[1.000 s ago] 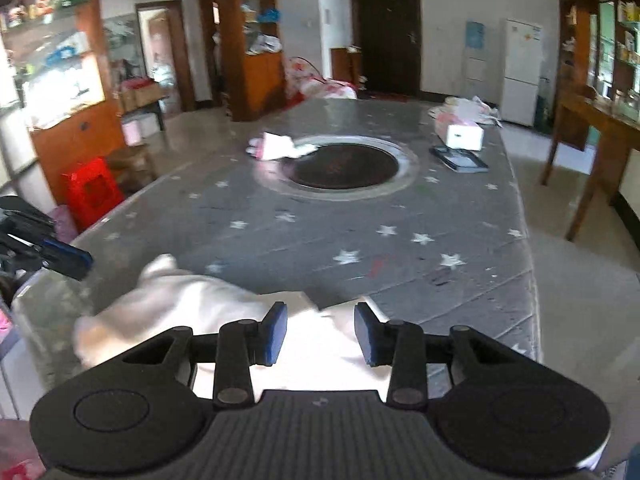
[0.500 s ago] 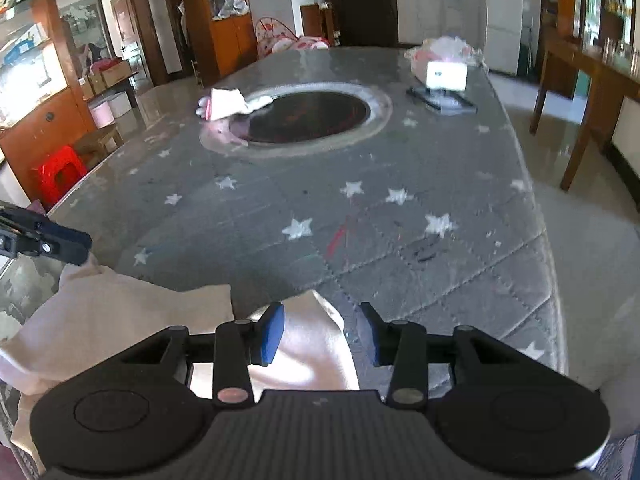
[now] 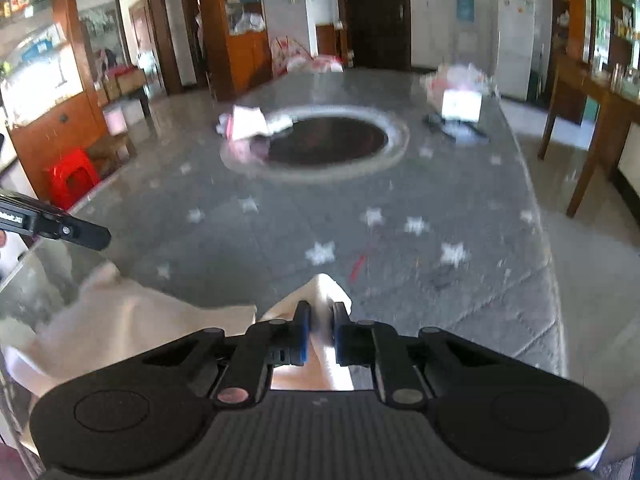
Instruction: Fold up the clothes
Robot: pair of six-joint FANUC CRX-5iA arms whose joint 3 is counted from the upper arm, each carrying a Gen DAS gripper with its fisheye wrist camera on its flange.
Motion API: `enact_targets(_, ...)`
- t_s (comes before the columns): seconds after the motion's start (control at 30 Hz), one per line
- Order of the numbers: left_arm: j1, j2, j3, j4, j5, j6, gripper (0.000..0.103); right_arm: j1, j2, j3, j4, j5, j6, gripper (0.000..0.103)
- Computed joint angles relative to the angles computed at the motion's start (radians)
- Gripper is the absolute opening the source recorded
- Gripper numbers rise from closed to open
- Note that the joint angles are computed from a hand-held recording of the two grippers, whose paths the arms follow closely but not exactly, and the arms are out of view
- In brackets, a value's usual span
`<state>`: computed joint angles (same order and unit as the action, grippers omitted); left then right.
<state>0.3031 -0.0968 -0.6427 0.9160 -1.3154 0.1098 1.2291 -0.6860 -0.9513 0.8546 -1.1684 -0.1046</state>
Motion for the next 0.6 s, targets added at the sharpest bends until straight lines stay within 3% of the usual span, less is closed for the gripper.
enact_targets(0.17,-0.017,0.002,0.017,-0.043,0.046,0.074,0.011,0.001,0.022,0.028,-0.03,-0.017,0.037,0.01)
enact_targets(0.23,-0.028,0.004,0.019,-0.065,0.075,0.103,0.037,-0.029,0.023,0.028,-0.049,0.016,0.05,0.016)
enact_targets(0.3,-0.04,-0.007,0.017,-0.096,0.117,0.124,0.046,-0.052,0.022,0.029,-0.064,0.041,0.072,0.019)
enact_targets(0.5,-0.051,0.022,0.037,-0.172,0.137,0.185,0.044,-0.138,0.049,0.023,-0.088,0.129,0.112,0.027)
enact_targets(0.57,-0.049,0.025,0.029,-0.162,0.13,0.156,0.031,-0.169,0.06,0.021,-0.103,0.164,0.125,0.029)
enact_targets(0.6,-0.05,0.031,0.032,-0.163,0.122,0.149,0.019,-0.179,0.066,0.02,-0.107,0.177,0.129,0.029)
